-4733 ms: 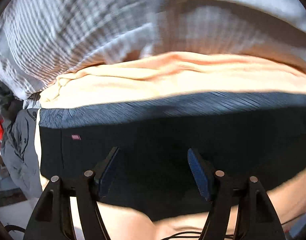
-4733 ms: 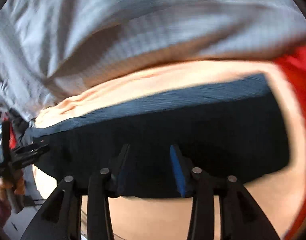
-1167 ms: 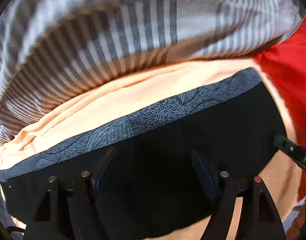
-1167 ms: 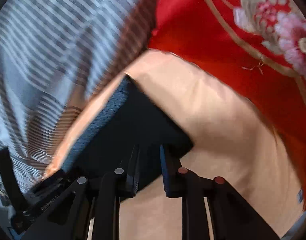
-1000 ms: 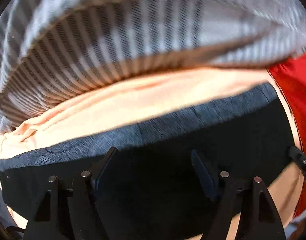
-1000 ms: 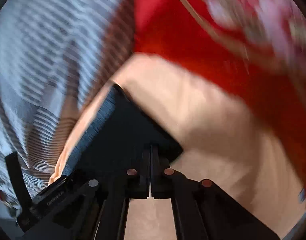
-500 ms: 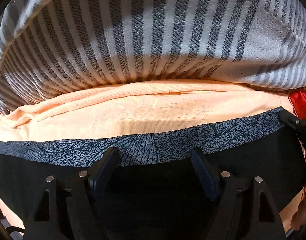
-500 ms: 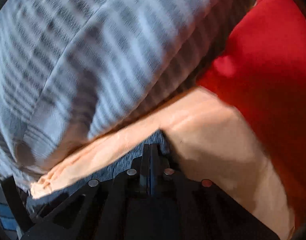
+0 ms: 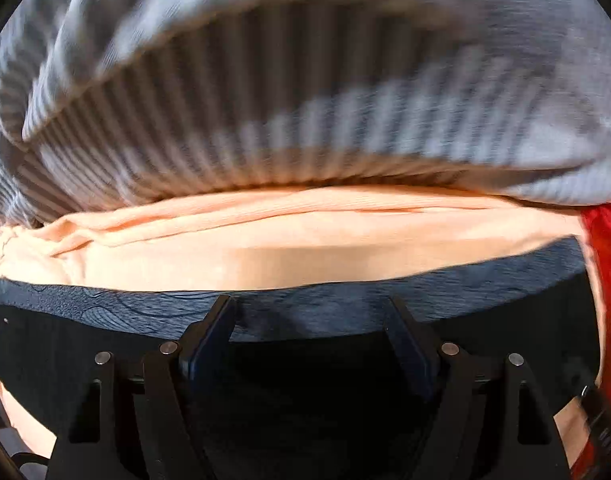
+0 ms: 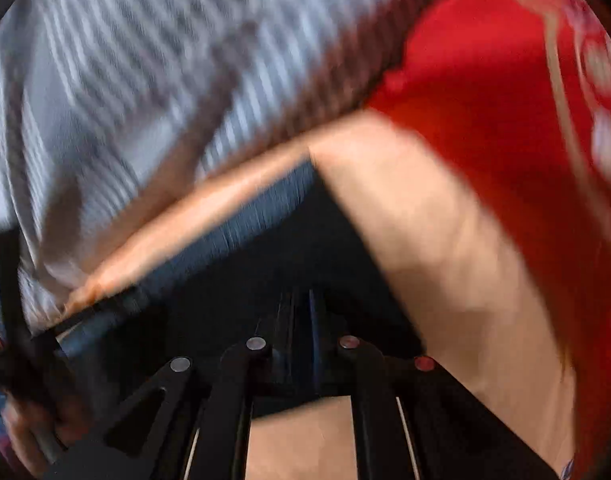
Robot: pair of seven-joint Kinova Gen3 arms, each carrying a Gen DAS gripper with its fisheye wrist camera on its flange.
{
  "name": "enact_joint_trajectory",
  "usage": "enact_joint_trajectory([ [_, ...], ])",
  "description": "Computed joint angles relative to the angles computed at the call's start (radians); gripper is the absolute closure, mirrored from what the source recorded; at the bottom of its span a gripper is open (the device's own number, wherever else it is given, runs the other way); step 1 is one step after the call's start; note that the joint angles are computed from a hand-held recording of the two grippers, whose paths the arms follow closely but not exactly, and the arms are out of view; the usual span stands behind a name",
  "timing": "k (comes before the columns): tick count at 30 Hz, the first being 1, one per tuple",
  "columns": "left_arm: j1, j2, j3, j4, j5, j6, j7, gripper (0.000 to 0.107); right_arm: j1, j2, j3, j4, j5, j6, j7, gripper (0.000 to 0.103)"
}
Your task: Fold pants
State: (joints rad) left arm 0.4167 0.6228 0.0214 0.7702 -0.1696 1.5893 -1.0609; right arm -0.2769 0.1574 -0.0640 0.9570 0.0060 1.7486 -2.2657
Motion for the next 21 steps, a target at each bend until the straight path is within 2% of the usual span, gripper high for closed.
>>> enact_joint_trajectory([
  [2,-0.018,0.000,-0.009,0.034,-0.001,-0.011,0.007,0.030,0.010,-0.052,-0.008,0.075,0.016,-0.049,0.011,0.096],
  [4,-0.047,-0.020,-0.015,0.088,0.011,-0.057,0.028,0.030,-0.004,-0.056,-0.011,0.086,0.036,-0.056,0.016,0.096],
  [9,-0.067,-0.013,-0.030,0.059,-0.038,-0.004,0.023,0.030,0.058,-0.073,0.013,0.149,-0.032,-0.121,0.072,0.096],
  [13,-0.094,-0.080,-0.012,0.100,-0.024,-0.001,-0.021,0.030,0.098,-0.090,0.024,0.166,-0.060,-0.120,0.103,0.096],
  [18,-0.078,-0.164,0.038,0.228,0.014,-0.014,-0.110,0.030,0.102,-0.110,0.022,0.167,-0.039,-0.107,0.099,0.095],
  [21,-0.050,-0.216,0.034,0.349,-0.014,-0.099,-0.087,0.027,0.070,-0.101,-0.004,0.167,-0.020,-0.112,0.053,0.095],
])
